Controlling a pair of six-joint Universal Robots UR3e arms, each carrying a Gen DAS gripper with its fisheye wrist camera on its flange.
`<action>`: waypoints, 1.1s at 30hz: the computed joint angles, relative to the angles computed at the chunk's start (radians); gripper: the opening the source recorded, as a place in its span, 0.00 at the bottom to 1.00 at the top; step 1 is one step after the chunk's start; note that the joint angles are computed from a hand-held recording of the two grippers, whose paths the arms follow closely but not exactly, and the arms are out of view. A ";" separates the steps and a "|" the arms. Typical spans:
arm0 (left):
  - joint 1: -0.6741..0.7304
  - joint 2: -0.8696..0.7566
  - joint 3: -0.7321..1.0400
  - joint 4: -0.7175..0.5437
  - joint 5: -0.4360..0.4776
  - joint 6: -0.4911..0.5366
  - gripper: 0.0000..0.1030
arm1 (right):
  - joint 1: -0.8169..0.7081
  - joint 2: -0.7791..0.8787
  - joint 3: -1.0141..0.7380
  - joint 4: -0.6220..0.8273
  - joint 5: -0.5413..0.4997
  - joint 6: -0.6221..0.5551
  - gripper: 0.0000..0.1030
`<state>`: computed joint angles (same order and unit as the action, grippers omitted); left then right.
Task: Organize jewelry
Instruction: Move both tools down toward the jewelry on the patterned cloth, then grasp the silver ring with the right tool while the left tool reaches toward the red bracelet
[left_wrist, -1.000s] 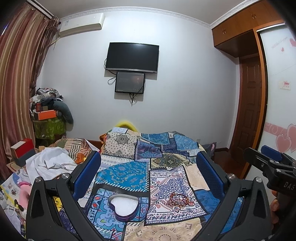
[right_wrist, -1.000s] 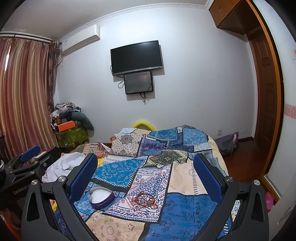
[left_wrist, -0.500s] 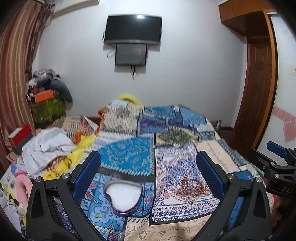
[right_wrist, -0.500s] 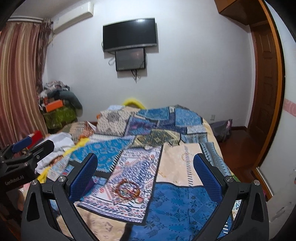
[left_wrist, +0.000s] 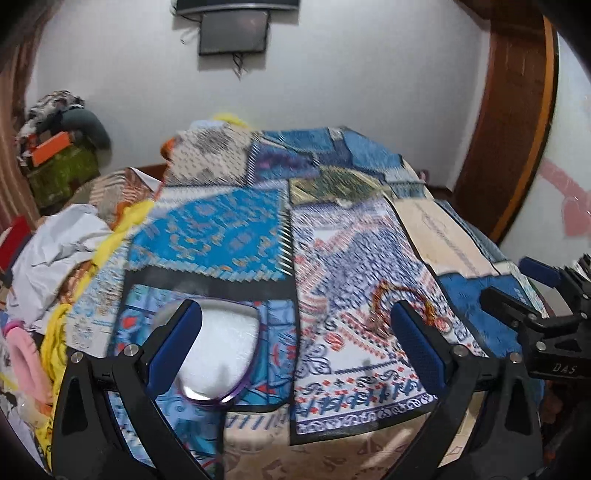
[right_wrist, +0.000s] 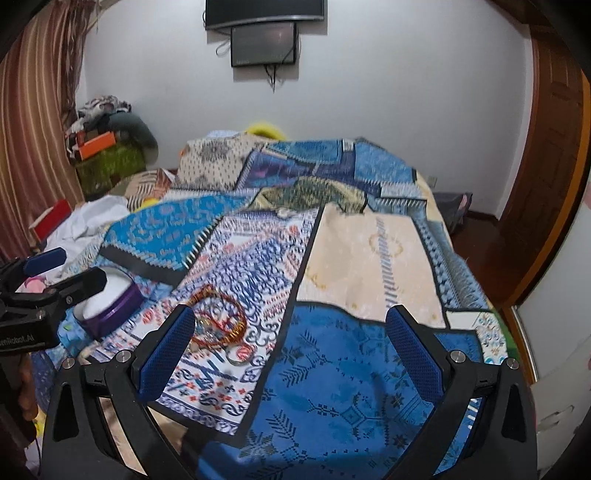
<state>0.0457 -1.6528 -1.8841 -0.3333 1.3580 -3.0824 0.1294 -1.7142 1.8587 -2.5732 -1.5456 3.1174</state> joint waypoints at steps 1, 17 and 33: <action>-0.001 -0.007 0.001 -0.007 -0.014 0.009 0.91 | -0.007 -0.002 0.003 0.008 0.008 -0.008 0.99; -0.023 -0.149 0.105 -0.136 -0.161 0.063 0.36 | -0.050 0.038 -0.001 0.101 0.170 -0.119 0.55; -0.029 -0.218 0.143 -0.103 -0.231 0.050 0.11 | -0.041 0.095 -0.012 0.105 0.218 -0.126 0.21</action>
<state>0.0164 -1.8706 -1.7413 -0.4367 1.1273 -3.0319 0.0887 -1.6191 1.8464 -2.4687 -1.3275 2.9914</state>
